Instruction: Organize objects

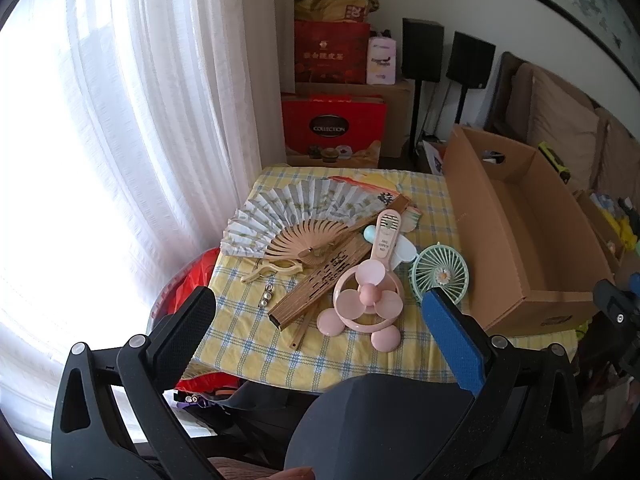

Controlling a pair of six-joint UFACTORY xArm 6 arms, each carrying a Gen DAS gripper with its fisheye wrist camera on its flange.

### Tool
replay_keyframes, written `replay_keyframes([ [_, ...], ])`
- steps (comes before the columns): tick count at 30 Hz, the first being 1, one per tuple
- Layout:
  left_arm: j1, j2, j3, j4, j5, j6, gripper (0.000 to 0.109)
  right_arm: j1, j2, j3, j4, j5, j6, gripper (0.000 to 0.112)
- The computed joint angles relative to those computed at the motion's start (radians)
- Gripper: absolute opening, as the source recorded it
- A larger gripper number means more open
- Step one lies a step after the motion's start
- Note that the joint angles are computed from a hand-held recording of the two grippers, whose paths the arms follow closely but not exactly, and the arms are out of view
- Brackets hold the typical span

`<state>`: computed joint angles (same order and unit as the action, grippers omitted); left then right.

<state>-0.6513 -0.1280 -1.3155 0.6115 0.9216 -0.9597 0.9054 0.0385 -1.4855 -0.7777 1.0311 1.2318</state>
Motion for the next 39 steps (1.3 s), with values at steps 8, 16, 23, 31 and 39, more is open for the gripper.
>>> replay_keyframes([
  [8,-0.006,0.009,-0.01,-0.002,0.004,0.007,0.103,0.0,-0.01,0.014,-0.002,0.0,0.009,0.103],
  [16,-0.007,0.01,-0.008,-0.007,0.001,0.013,0.103,-0.002,-0.011,0.017,0.001,-0.002,0.011,0.103],
  [23,-0.003,0.013,-0.006,-0.007,0.003,0.009,0.103,-0.009,-0.005,0.018,0.014,-0.025,-0.013,0.103],
  [31,0.01,0.012,0.002,-0.007,0.002,0.013,0.103,-0.014,0.021,0.003,0.035,-0.052,-0.054,0.103],
  [39,0.029,0.012,0.007,-0.024,-0.012,0.022,0.103,-0.015,0.061,-0.037,0.034,-0.047,-0.078,0.103],
])
